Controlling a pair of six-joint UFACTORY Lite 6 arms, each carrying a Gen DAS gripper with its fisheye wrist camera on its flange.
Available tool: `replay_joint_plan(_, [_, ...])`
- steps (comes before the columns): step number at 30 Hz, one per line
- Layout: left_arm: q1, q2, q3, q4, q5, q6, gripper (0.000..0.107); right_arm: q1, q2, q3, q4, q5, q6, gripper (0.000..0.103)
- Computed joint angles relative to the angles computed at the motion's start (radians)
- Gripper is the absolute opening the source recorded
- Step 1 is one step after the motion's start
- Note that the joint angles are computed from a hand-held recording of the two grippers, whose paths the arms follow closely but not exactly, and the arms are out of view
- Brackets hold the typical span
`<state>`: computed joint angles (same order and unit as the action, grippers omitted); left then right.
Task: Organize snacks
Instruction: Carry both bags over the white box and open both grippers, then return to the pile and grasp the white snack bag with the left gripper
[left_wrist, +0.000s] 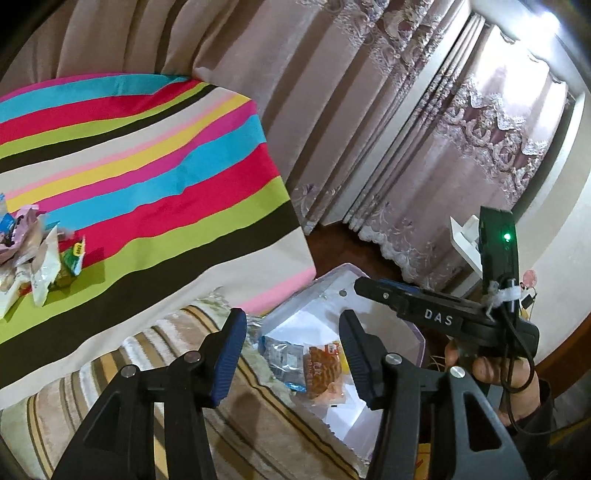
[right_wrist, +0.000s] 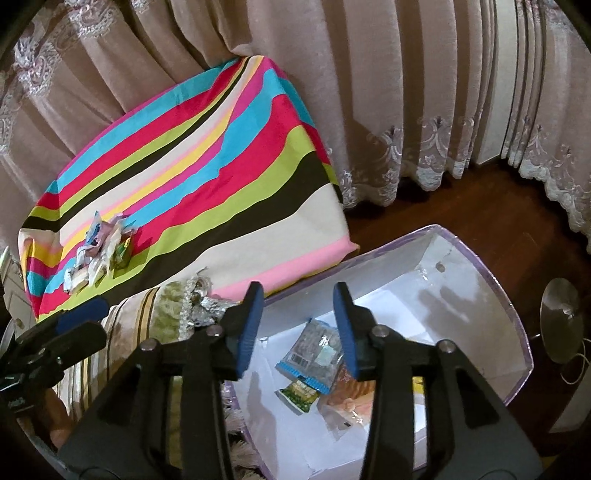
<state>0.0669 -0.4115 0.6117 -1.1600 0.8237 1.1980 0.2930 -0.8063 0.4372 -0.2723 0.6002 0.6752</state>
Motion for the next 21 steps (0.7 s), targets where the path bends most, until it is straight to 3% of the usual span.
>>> replay_joint_plan(8, [0.172, 0.027, 0.006, -0.02, 0.062, 0.032, 0.053, 0.161, 0.118, 0.042, -0.107, -0.032, 0.188, 0.055])
replay_joint_plan(21, [0.588, 0.218, 0.104, -0.037, 0.119, 0.161, 0.053, 0.439, 0.551, 0.274, -0.331, -0.179, 0.555, 0.055])
